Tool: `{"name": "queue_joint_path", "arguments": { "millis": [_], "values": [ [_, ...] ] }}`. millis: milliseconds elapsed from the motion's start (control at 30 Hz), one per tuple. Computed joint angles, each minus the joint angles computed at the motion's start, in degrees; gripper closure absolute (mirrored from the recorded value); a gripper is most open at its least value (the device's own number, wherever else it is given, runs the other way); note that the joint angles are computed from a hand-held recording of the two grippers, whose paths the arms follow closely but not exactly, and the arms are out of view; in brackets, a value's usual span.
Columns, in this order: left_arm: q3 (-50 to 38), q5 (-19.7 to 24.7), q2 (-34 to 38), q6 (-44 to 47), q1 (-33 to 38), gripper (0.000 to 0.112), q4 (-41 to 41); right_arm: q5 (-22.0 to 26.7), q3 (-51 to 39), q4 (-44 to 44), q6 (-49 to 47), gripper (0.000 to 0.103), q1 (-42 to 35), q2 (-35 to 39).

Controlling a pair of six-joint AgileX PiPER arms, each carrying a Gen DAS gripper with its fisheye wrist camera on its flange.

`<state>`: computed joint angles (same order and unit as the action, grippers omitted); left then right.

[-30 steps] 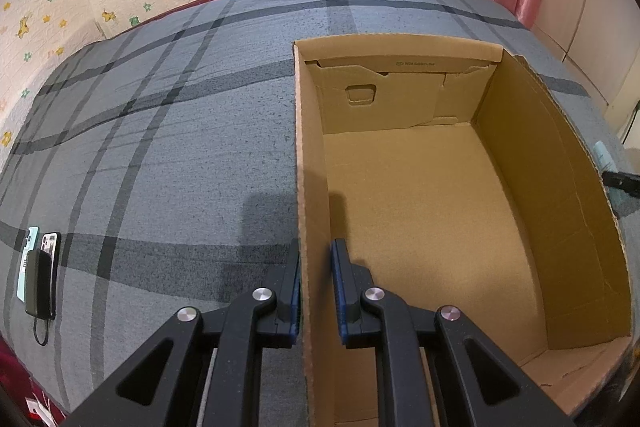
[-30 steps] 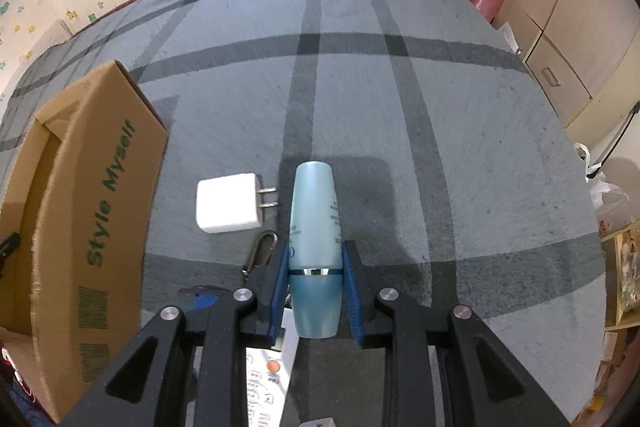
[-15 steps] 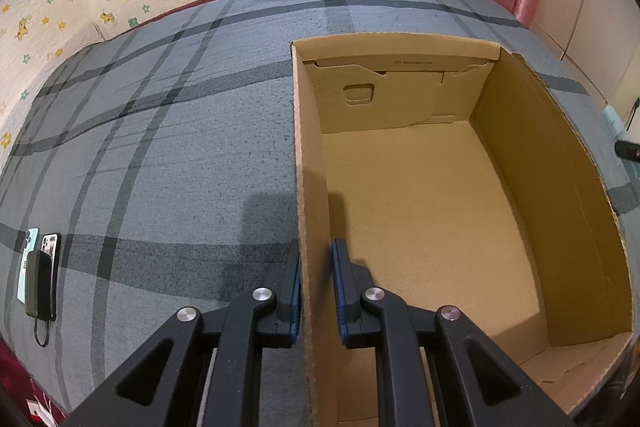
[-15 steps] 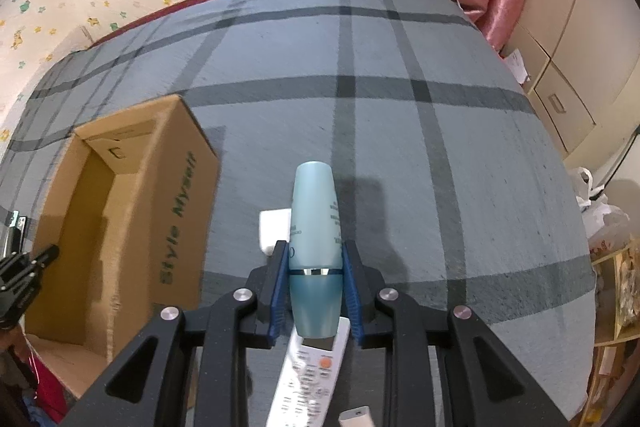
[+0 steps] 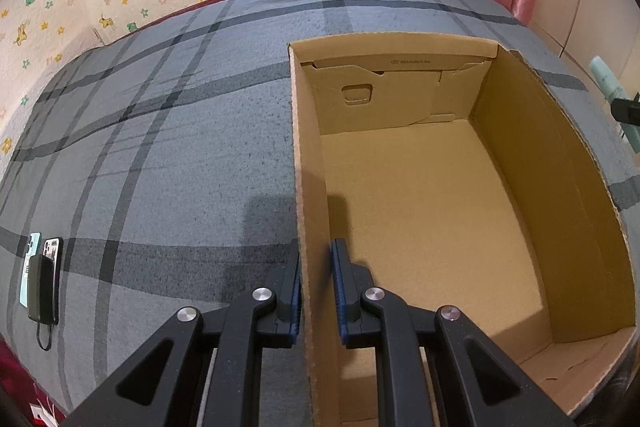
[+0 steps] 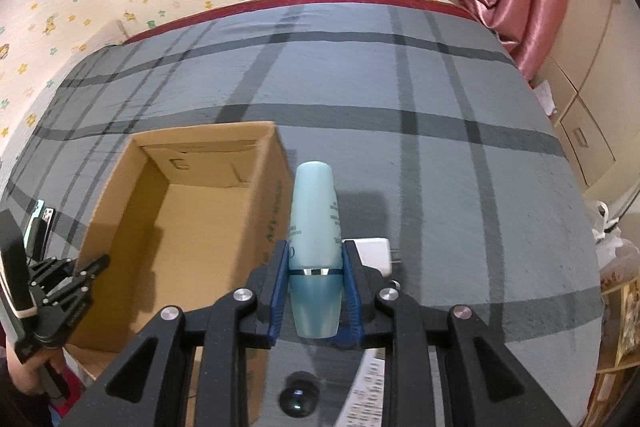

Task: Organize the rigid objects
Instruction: 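Lift the light-blue bottle with the right gripper and carry it over the box, then open the right gripper to drop the bottle into the box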

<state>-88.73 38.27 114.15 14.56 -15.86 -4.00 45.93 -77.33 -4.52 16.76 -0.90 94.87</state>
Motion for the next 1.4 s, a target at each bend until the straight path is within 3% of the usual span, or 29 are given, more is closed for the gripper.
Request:
{"name": "queue_joint_path", "arguments": {
  "millis": [967, 1400],
  "values": [
    [-0.1, 0.0, 0.0, -0.4, -0.3, 0.098, 0.6, 3.6, -14.5, 3.1, 0.6, 0.076, 13.9, 15.9],
    [-0.2, 0.3, 0.1, -0.6, -0.3, 0.098, 1.0, 12.1, -26.4, 9.4, -3.4, 0.076, 14.7, 29.4]
  ]
}}
